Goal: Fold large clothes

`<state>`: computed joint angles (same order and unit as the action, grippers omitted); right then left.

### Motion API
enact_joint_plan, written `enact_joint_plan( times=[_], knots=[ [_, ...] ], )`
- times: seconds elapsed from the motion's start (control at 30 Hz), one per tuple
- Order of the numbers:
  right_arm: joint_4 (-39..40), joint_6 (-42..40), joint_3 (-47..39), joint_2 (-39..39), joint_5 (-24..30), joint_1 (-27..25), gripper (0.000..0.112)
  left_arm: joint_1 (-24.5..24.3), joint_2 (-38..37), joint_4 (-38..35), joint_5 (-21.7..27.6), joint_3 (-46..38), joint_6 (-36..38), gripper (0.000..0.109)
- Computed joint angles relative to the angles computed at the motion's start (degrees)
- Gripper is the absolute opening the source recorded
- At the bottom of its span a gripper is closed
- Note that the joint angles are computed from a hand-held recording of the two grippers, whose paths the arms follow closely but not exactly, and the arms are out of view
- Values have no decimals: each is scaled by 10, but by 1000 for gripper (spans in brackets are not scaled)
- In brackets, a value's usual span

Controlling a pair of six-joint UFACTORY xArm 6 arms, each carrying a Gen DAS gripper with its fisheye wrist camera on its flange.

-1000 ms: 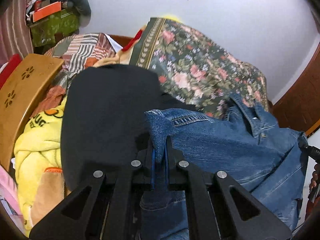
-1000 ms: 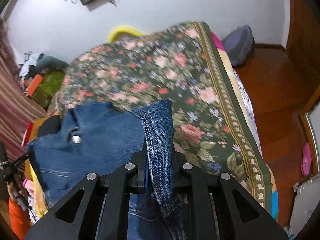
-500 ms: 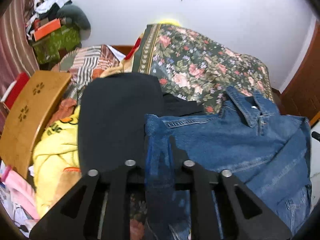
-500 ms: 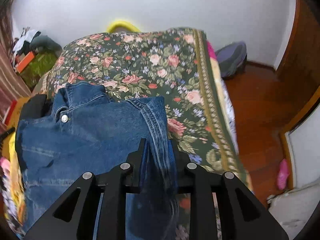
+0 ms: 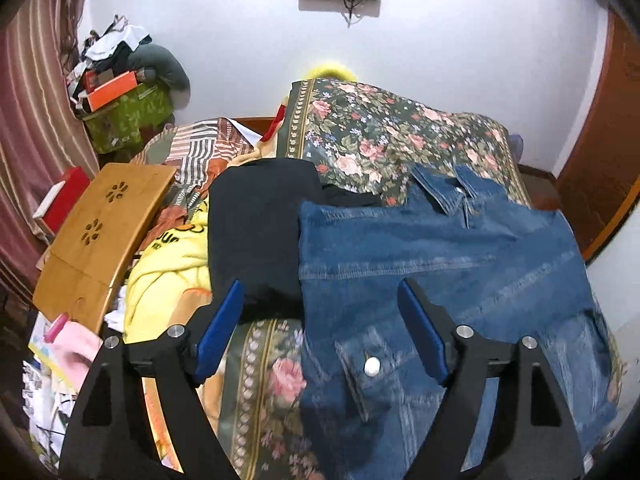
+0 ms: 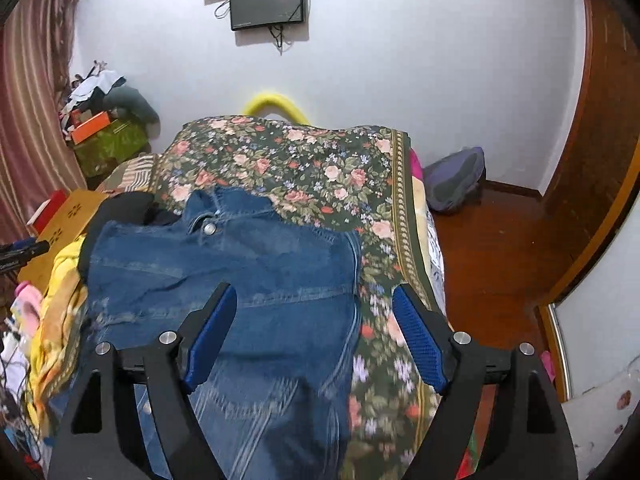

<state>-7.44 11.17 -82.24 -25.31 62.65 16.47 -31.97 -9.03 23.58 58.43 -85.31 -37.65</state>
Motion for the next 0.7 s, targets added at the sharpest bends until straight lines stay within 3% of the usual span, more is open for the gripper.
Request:
enact_joint_plan(
  times=[0.33,0.7],
  knots=[
    [0,9,58,-66,53,15,77,-36,-94,-48,12,122,-7,80],
    [38,37,164,-140,87,22,77,-12,-154,-201,-9,291,-27,80]
  ],
)
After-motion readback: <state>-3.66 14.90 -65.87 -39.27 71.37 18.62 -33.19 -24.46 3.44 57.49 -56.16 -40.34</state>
